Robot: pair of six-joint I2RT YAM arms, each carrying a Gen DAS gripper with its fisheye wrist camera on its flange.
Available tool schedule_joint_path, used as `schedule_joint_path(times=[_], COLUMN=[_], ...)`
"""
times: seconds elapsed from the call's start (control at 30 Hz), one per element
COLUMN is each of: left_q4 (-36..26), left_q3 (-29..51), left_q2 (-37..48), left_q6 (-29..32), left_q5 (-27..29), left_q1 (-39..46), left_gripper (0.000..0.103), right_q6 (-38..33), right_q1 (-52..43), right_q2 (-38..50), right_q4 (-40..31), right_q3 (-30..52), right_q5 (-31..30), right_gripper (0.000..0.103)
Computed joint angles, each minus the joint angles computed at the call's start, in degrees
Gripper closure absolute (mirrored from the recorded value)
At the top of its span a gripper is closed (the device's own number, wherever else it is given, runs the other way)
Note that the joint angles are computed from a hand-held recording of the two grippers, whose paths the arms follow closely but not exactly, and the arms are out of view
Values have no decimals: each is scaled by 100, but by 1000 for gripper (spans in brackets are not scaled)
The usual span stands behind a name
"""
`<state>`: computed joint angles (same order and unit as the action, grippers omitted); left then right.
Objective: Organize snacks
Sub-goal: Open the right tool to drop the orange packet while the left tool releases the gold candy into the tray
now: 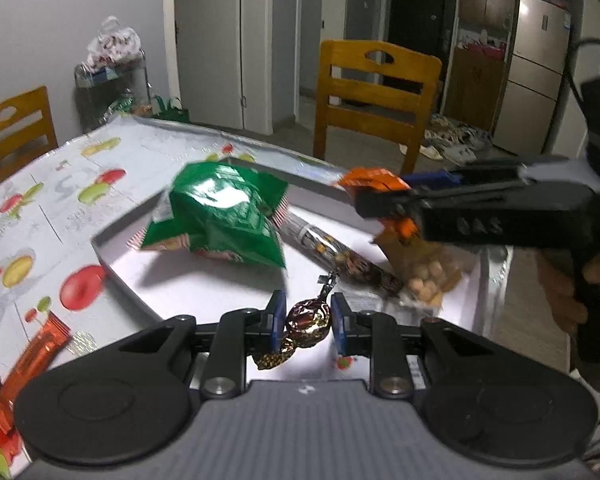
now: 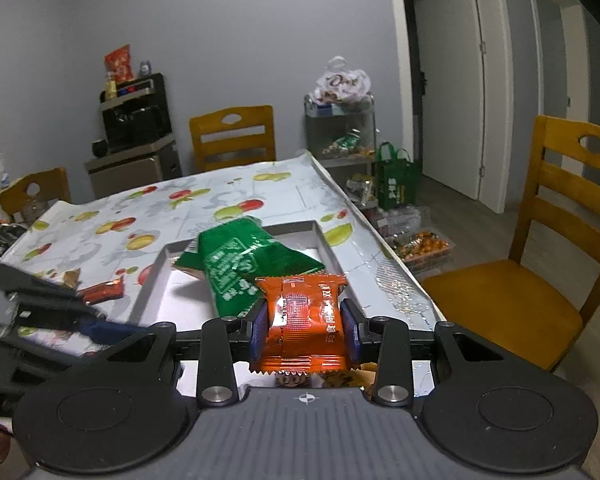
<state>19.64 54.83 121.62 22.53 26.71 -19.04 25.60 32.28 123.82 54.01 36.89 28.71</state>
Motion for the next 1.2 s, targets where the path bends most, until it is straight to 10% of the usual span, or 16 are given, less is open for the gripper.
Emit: schedule_joint_path(times=[1.2], left_q4=[-767], left_q3=[-178], left_q2=[-176], left_q6=[849], left_q5=[964], left_q1=[126], left_gripper=[81], right_q6=[-53], right_q1=[-167], right_q2=[474], right_q4=[-1049], right_q3=[884], right_q5=[-71], right_gripper=[63])
